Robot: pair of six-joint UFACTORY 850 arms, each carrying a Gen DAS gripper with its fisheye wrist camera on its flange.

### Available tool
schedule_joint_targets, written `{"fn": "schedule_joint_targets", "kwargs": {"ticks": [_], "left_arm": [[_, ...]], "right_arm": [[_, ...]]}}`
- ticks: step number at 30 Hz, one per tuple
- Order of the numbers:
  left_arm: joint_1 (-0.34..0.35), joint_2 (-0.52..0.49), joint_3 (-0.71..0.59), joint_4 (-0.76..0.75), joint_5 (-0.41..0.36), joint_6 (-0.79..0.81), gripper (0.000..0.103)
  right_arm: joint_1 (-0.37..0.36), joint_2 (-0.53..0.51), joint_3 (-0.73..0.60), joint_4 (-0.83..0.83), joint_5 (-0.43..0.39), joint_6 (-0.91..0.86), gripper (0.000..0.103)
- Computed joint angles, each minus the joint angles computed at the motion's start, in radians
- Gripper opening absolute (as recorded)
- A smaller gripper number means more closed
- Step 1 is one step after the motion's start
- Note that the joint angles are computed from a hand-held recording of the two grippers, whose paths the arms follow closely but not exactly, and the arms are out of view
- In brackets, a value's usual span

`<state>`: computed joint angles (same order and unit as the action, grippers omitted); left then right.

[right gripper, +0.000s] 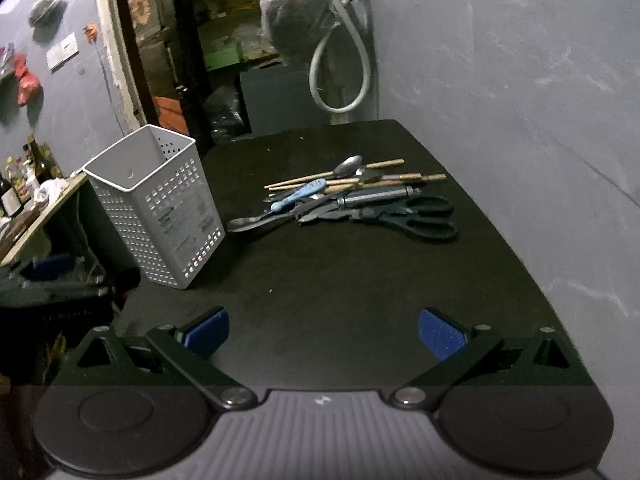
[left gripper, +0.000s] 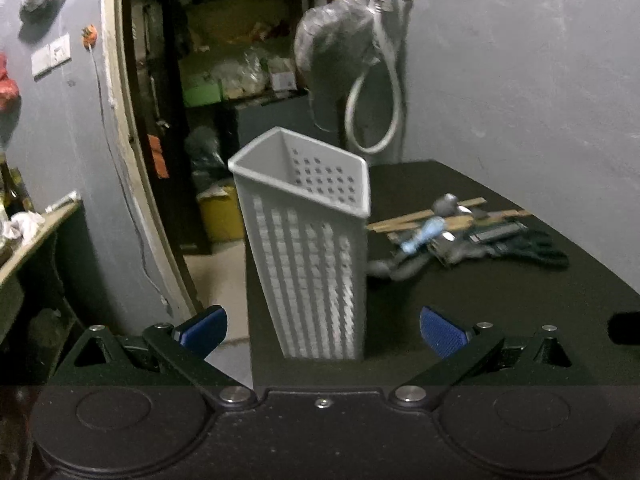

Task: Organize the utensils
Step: 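Grasp the white perforated caddy rim with the left gripper and lift it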

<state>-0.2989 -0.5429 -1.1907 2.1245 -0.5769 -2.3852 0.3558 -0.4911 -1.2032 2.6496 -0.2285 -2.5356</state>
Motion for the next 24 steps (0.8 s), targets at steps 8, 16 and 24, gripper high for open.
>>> {"fn": "schedule_joint_targets", "kwargs": {"ticks": [8, 16, 24], "left_arm": [[0.026, -0.137, -0.221, -0.193, -0.033, 0.212, 0.102], [0.025, -0.204, -0.319, -0.246, -0.039, 0.306, 0.093], [0.024, -0.197, -0.298, -0.177, -0.041, 0.246, 0.087]], "right_arm": [[-0.037, -0.141, -0.203, -0.610, -0.029, 0.490, 0.103], [-0.057, -0.243, -0.353, -1.052, -0.092, 0.882, 0.103], [-0.048, -0.278, -0.395, -1.114, -0.095, 0.938, 0.103]]}}
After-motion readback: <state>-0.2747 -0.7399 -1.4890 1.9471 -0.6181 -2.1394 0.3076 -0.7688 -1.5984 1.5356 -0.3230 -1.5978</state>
